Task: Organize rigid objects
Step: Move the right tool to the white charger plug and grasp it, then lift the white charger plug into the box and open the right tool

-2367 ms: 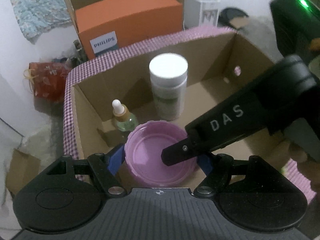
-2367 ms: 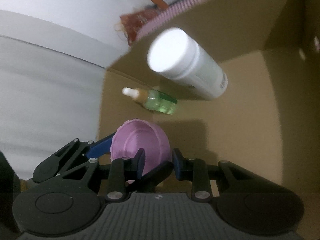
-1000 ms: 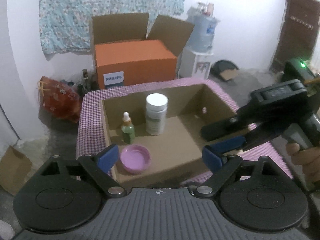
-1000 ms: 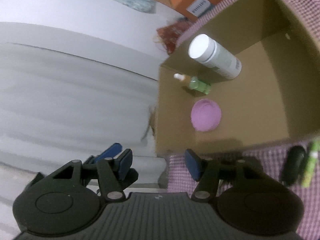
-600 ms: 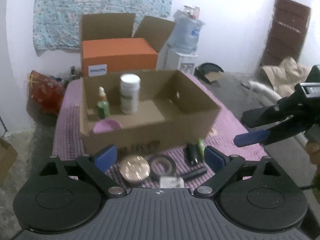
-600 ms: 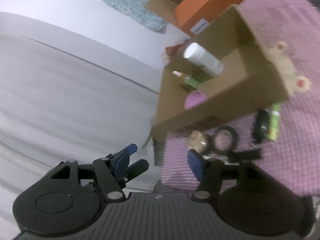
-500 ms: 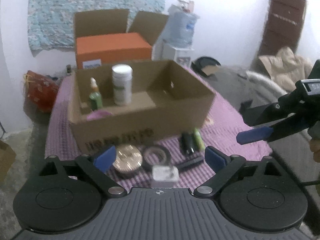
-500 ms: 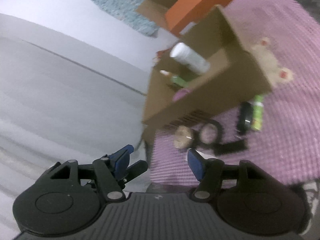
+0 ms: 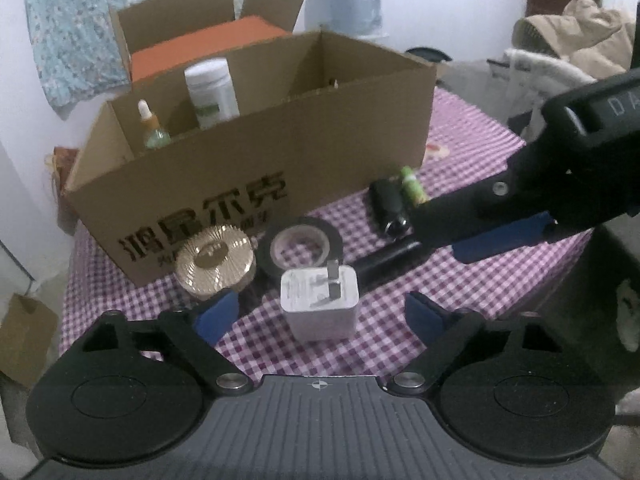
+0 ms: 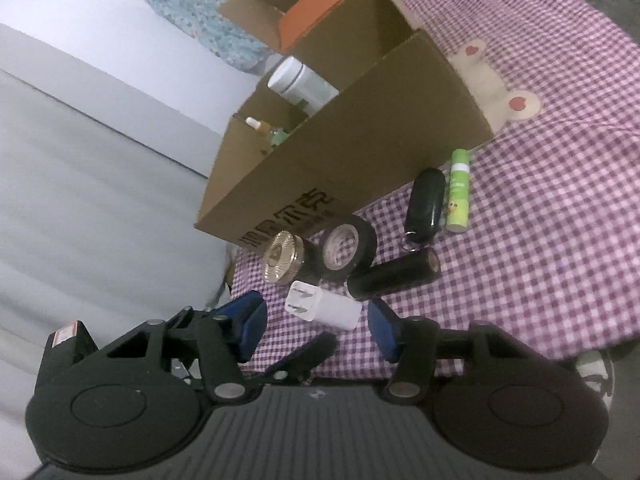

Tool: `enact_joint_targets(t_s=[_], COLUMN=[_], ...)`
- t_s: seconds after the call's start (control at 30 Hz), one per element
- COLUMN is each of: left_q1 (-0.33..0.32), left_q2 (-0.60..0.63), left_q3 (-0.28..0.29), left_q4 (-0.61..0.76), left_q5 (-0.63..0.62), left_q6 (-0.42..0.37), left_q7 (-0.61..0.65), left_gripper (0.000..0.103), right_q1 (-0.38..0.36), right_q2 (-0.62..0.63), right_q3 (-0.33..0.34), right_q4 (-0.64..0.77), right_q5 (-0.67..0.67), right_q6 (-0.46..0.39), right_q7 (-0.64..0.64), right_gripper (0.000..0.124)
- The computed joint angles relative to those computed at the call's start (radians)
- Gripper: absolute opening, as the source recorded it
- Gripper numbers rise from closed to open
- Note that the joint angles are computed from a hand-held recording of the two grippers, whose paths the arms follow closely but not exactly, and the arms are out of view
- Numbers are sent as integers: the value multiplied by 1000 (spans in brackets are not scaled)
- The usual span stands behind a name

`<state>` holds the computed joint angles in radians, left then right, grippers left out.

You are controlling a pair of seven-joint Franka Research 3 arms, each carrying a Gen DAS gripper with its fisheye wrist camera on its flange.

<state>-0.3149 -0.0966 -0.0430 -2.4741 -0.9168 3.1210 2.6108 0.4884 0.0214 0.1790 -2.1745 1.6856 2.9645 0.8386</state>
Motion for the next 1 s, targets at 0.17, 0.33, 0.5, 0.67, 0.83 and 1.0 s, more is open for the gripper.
enact_joint_targets(t_s=[0.17, 0.33, 0.5, 0.67, 0.83, 1.0], left_q1=[41, 94, 142, 169, 177, 174], left_q2=[36, 65, 93, 107, 105, 98], left_q3=[-23, -61, -96, -127, -146, -145], left_q4=[24, 40, 59, 77, 74, 62], left_q5=[37, 98, 138, 76, 49, 74], left_q6=[-28, -34, -45, -60, -47, -39], left_q7=[-38, -91, -128, -98, -96, -127], left_gripper=[78, 66, 59, 52, 43, 43], right_q1=[3, -5, -19, -31, -37, -36], right_q2=[61, 110, 144, 164, 174, 167], right_q3=[7, 16, 24, 32, 38, 41], right_q4=[50, 91, 114, 134, 144, 138], right_q5=[-56, -104, -136, -126, -132, -121], right_q6=[-5, -26, -38, -50, -66, -64], right_q7=[15, 44, 85, 79, 94, 92], right_gripper=[55, 52, 48, 47, 44, 44])
